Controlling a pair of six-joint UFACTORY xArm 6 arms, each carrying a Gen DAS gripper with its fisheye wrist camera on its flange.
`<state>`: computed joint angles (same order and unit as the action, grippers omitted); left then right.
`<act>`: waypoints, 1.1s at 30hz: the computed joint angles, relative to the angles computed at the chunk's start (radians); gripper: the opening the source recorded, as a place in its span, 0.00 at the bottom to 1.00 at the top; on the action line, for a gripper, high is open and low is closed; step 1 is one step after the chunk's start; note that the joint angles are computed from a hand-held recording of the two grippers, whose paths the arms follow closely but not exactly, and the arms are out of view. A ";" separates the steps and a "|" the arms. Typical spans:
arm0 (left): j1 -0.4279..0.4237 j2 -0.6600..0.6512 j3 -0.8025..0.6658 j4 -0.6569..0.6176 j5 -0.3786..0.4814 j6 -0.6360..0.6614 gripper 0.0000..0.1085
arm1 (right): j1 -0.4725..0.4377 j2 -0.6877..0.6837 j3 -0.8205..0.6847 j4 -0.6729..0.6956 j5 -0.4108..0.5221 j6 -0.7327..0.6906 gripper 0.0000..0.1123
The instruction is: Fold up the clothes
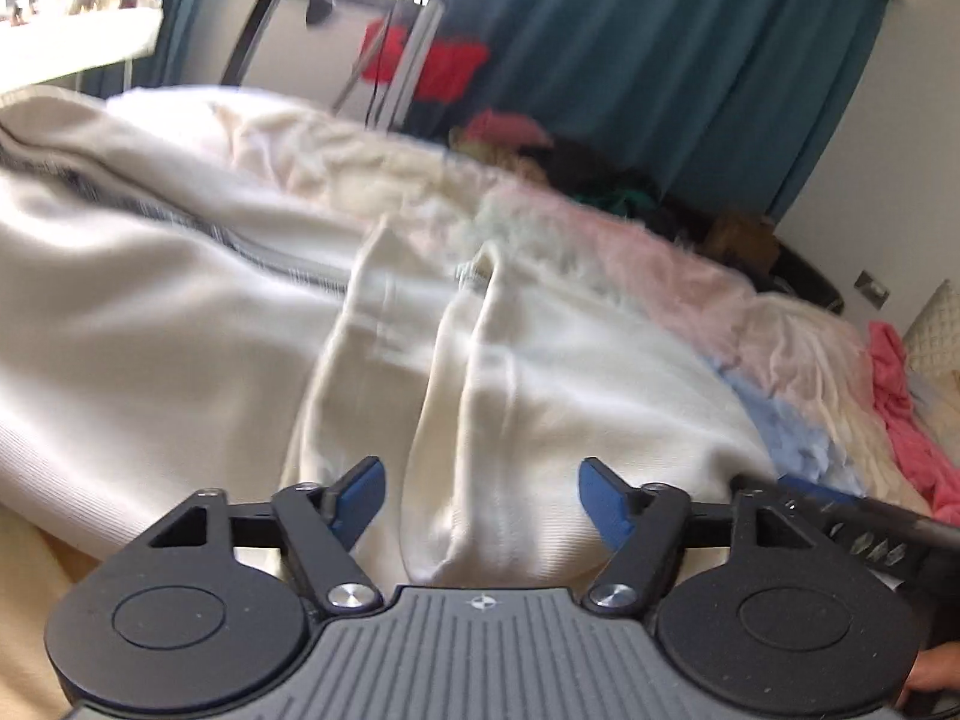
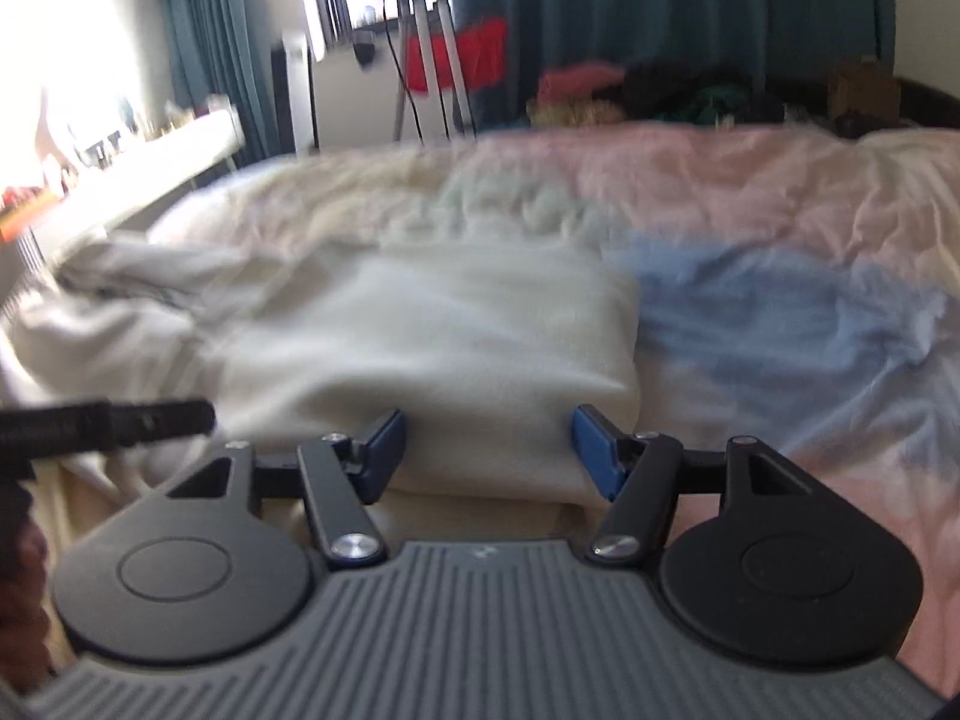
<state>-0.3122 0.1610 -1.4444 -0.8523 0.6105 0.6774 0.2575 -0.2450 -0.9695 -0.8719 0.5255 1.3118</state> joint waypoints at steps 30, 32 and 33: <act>0.264 -0.012 -0.122 0.171 0.244 -0.599 0.82 | 0.028 -0.010 -0.009 -0.107 0.003 0.092 0.59; 0.350 0.040 -0.204 0.158 0.315 -0.760 0.83 | 0.029 -0.017 -0.005 -0.109 -0.006 0.104 0.59; 0.386 0.066 -0.234 0.149 0.325 -0.818 0.84 | 0.030 -0.017 -0.005 -0.105 -0.011 0.105 0.59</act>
